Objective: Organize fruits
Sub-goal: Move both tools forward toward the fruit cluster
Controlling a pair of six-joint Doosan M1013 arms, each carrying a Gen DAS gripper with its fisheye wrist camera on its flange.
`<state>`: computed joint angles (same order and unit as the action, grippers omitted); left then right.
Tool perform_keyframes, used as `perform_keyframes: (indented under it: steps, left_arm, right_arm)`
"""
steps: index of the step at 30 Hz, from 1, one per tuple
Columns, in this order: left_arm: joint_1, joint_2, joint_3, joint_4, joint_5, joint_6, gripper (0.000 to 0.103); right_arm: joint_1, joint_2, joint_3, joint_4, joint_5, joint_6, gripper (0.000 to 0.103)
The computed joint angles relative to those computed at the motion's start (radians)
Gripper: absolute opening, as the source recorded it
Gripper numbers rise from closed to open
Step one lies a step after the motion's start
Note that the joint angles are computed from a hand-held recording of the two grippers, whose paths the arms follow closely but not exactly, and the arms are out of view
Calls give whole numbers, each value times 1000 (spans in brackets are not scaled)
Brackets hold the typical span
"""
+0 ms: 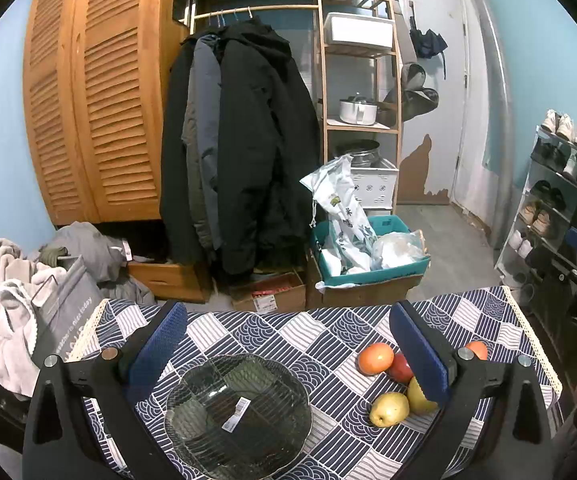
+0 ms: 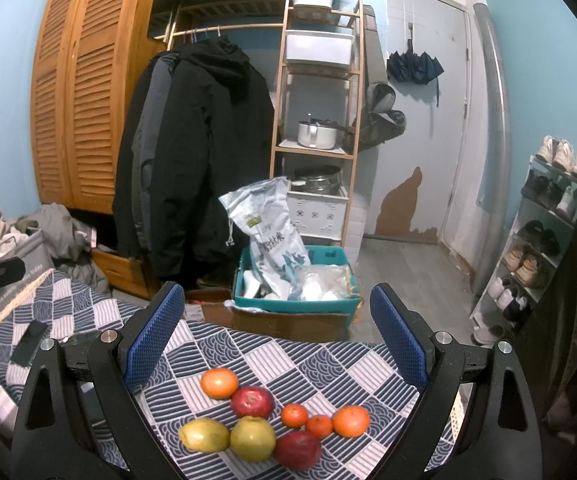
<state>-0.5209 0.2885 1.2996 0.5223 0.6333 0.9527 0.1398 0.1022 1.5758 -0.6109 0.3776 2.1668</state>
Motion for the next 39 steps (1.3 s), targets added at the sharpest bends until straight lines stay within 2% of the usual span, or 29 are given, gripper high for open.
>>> perform_keyframes:
  steps: [6,10,12,17,20,28,39]
  left_arm:
    - [-1,0,1,2,0,-1,102]
    - [-7,9,-5,11,5,2,102]
    - [-8,16,-10,2,8,14,102]
    - [-5,40,-26,-75,22,84,102]
    - [-3,56,-37,-137,41,137,102]
    - [-8,88,-45,-210,69,202,102]
    - [-20,147,-84,-287,136,281,102]
  right_arm:
    - [-1,1,-6,11,4,-11,93]
    - [8,1,6,-21,6,35,93]
    - [-18,-14,41,10,-21,5,93]
    - [-38,-12,40,112,-5,-78,92]
    - [-56,-4,28,216,23,-164,92]
    - [-94,11,30,351,102,-257,92]
    - [-124,56,23,405,223,-300,92]
